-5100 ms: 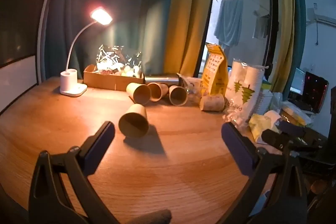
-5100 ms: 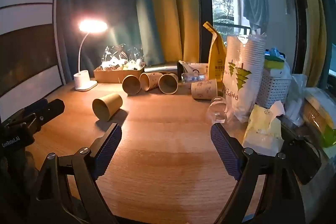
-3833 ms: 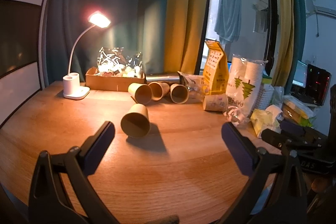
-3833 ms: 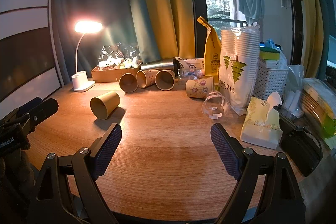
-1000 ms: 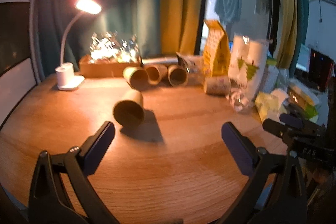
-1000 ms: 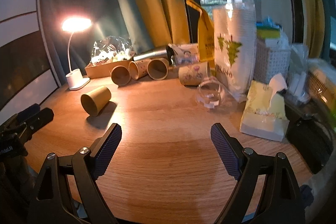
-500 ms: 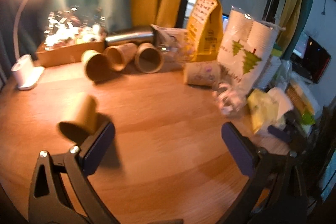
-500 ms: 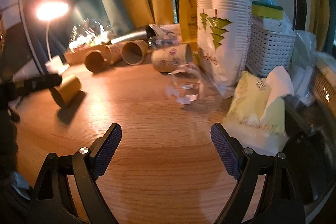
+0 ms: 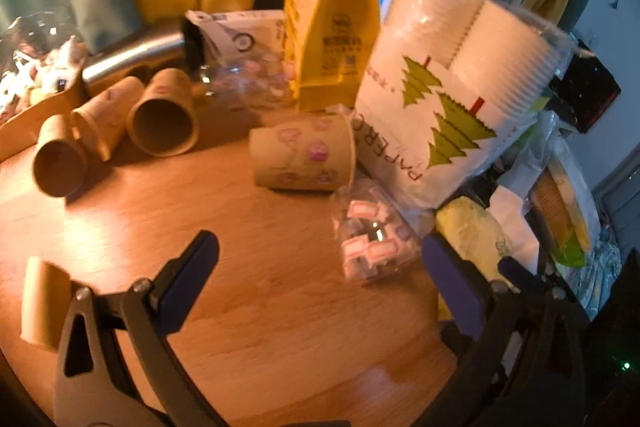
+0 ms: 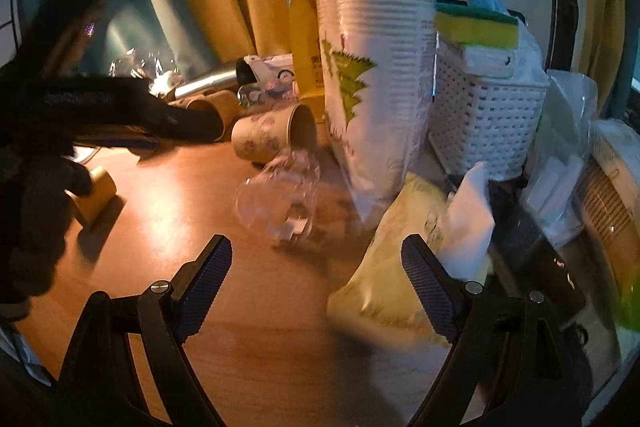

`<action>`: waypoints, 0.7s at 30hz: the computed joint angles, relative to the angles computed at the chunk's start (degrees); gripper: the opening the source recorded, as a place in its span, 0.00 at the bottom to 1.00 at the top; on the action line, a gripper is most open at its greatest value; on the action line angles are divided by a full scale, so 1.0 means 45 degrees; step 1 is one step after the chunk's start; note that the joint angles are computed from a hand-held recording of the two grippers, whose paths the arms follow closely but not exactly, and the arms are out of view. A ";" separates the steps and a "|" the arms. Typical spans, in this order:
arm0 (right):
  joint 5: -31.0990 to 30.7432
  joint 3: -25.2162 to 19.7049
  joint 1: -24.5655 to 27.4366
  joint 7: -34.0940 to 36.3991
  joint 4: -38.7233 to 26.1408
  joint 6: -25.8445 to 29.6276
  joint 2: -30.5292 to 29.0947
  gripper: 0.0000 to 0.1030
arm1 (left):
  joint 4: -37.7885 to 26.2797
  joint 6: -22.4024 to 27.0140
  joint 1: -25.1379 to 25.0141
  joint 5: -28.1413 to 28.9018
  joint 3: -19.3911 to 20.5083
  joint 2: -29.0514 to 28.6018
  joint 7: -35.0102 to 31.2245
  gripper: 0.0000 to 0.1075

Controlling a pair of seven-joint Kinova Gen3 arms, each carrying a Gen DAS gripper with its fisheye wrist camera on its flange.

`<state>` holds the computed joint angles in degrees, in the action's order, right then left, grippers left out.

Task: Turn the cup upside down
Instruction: 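Move the left tool toward the clear labeled plastic cup lying on its side, then close the left tool around the clear cup and lift it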

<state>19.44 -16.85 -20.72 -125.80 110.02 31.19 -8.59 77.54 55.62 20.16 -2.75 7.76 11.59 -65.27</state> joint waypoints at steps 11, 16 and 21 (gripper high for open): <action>-0.2182 0.0854 -0.0213 0.2587 -0.0181 -0.0252 0.0132 0.86 | -0.3036 0.2607 -0.0534 0.2042 0.0138 0.2573 -0.1008 0.94; -0.2933 0.1086 -0.0133 0.3163 0.0027 -0.0494 0.0035 0.86 | -0.4068 0.3630 -0.0222 0.1981 0.0064 0.3357 -0.1247 0.92; -0.3309 0.1123 0.0023 0.3449 0.0190 -0.0504 -0.0206 0.86 | -0.4587 0.4243 -0.0176 0.2233 0.0061 0.3946 -0.1489 0.65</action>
<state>4.55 -11.80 -20.62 -110.28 110.87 28.92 -9.51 56.90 74.72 19.37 7.30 8.03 29.34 -71.97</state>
